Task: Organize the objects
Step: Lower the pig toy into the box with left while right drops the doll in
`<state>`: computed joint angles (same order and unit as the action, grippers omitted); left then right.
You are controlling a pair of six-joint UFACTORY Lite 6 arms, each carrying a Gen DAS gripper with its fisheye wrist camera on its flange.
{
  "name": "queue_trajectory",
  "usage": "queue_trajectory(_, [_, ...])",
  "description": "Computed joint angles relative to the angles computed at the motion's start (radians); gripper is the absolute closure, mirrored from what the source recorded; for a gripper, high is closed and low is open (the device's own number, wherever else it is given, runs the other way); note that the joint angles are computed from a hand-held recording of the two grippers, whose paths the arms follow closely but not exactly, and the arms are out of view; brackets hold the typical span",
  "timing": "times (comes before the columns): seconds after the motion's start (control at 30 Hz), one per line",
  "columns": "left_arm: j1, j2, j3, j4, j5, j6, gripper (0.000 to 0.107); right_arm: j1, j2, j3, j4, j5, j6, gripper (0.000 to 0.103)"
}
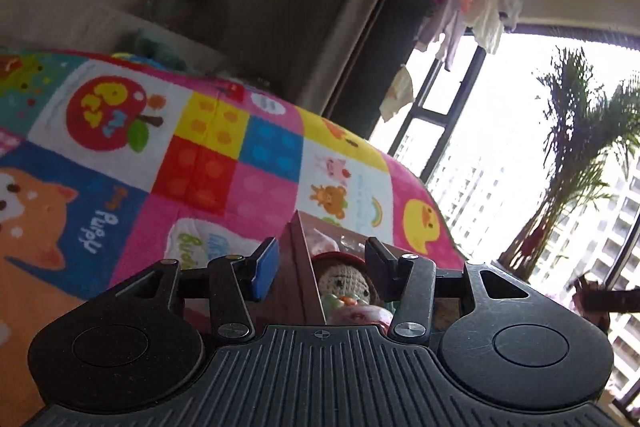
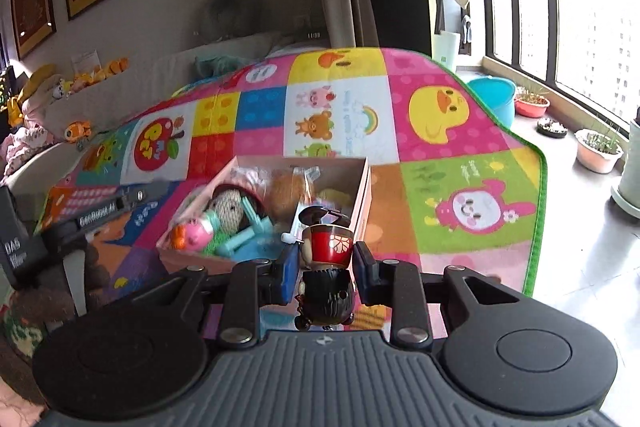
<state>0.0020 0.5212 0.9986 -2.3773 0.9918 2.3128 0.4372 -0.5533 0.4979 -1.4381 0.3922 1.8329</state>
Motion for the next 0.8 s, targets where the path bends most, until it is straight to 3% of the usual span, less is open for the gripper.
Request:
queue_trajectory(0.07, [0.037,0.042,0.035,0.071,0.035,-0.094,0.055,-0.065,0.074,0.136,0.034,-0.044,-0.082,0.075])
queue_trajectory(0.23, [0.092,0.088,0.085,0.166,0.062,-0.233,0.055,-0.142,0.43,0.519,-0.037,-0.069,-0.06,0.075])
queue_trajectory(0.3, [0.106,0.098,0.096,0.179,0.07,-0.263,0.055,-0.151,0.58,0.63,-0.104,-0.051,0.002,0.063])
queue_trajectory(0.33, [0.111,0.099,0.096,0.175,0.07,-0.267,0.055,-0.154,0.649,0.674,-0.108,-0.04,0.012,0.047])
queue_trajectory(0.4, [0.115,0.098,0.094,0.165,0.062,-0.265,0.055,-0.154,0.766,0.736,-0.038,-0.002,-0.012,0.045])
queue_trajectory(0.57, [0.114,0.097,0.103,0.192,0.046,-0.284,0.055,-0.162,0.75,0.613,-0.065,-0.024,0.07,0.045])
queue_trajectory(0.8, [0.107,0.081,0.088,0.192,0.05,-0.269,0.055,-0.111,0.468,0.274,-0.207,-0.023,0.152,0.045])
